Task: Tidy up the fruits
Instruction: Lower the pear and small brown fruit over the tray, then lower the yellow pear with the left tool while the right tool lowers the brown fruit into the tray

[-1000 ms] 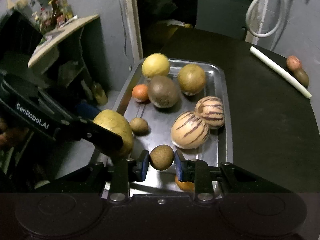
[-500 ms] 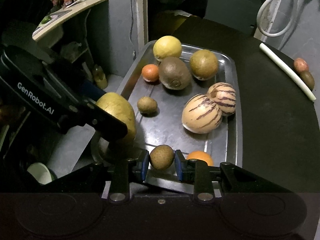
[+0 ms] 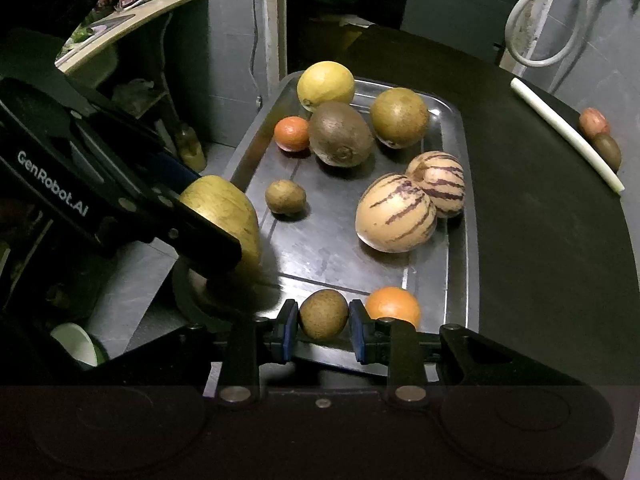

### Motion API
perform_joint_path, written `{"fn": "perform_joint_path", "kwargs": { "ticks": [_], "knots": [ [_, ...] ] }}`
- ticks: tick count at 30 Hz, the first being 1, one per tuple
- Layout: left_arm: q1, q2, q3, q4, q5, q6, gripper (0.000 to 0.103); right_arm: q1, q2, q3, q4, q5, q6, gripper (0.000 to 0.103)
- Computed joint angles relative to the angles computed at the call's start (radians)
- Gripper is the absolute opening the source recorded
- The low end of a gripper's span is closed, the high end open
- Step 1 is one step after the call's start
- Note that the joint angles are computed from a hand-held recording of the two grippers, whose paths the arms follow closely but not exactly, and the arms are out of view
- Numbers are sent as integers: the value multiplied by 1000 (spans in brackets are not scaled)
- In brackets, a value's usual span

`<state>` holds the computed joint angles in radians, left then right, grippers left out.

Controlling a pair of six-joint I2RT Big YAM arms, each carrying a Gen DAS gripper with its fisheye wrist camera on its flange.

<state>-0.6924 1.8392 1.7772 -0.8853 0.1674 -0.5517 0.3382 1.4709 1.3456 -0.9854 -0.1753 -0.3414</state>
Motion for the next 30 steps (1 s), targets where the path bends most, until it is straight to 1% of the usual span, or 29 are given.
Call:
{"fn": "perform_joint_path", "kwargs": {
  "ticks": [12, 20, 30],
  "knots": [
    [-3, 23, 31, -23, -20, 15, 72, -5, -7, -12, 6, 7, 2, 29],
    [-3, 35, 43, -24, -37, 12, 72, 6, -15, -24, 23, 37, -8, 29],
    [-5, 49, 64, -45, -41, 36, 72, 7, -14, -26, 29, 34, 6, 29]
  ]
}}
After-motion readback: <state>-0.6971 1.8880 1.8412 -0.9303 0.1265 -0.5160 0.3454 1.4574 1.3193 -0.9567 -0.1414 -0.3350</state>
